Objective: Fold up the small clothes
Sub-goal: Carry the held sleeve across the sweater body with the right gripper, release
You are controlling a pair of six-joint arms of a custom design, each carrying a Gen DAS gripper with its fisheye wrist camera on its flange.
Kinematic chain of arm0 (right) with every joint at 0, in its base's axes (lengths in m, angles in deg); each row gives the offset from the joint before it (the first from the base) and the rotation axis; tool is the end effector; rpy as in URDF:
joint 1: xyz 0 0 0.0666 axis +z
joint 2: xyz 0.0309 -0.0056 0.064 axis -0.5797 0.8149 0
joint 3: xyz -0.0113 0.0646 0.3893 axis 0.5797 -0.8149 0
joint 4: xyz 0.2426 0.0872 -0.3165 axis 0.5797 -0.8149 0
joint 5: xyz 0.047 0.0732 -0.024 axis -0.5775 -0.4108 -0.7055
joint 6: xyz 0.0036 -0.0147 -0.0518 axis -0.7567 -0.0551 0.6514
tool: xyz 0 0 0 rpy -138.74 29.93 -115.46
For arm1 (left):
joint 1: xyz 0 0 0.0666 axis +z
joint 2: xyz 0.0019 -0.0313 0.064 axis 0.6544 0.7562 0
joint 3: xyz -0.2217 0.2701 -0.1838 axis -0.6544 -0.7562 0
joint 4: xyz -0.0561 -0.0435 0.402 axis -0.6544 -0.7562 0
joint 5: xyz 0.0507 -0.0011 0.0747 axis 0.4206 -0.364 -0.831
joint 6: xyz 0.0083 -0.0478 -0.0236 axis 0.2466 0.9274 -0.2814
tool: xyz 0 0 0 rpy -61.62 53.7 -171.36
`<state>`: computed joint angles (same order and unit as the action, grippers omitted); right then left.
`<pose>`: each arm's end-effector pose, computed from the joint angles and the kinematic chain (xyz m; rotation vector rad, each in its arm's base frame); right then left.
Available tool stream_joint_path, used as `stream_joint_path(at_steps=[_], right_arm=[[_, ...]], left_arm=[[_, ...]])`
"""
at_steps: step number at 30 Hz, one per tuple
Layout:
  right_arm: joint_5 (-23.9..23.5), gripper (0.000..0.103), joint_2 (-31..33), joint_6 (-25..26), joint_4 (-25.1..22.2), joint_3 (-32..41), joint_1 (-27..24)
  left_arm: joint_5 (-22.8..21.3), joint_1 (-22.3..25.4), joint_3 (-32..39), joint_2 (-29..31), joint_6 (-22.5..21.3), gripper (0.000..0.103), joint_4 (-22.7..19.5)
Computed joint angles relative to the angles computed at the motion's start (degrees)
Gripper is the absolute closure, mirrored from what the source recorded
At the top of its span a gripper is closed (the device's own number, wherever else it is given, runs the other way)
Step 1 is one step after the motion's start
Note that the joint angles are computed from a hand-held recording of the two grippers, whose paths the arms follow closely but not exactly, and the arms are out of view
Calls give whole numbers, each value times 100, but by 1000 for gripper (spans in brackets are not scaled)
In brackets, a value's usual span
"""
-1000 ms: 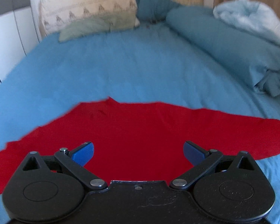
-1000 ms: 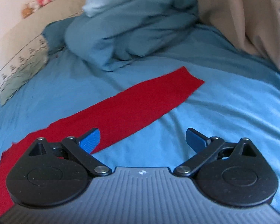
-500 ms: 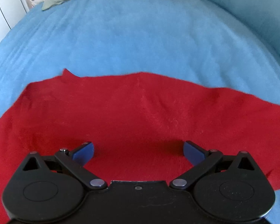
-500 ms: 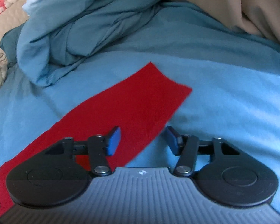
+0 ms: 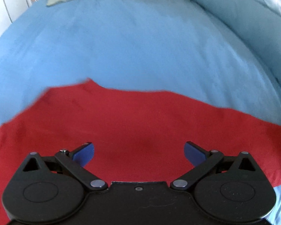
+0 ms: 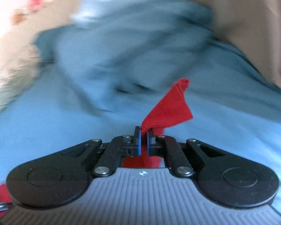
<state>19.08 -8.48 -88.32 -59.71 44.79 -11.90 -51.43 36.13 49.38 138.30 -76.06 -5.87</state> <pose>0.4286 0.1599 0.4507 0.9749 1.9625 -0.1119 0.6088 -0.0560 0.4228 0.4567 2.5839 -0.1371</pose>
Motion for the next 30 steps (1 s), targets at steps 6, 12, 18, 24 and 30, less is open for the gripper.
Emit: stream_joint_path(at_steps=[6, 12, 18, 24, 30], right_arm=[[-1203, 82, 1266, 1803, 1629, 1380, 653], [-2529, 82, 2892, 2020, 1785, 2608, 1175], [-2812, 82, 3684, 2472, 1200, 3105, 1480], [-2742, 72, 3901, 3258, 912, 3386, 1637], [-2401, 27, 3625, 3603, 679, 3191, 1674]], left_arm=[[184, 776, 58, -229, -202, 0, 147], [152, 1566, -117, -272, -162, 0, 400], [264, 1993, -359, -206, -139, 0, 254], [685, 2096, -306, -101, 17, 0, 100], [1170, 1998, -457, -249, 83, 0, -91]])
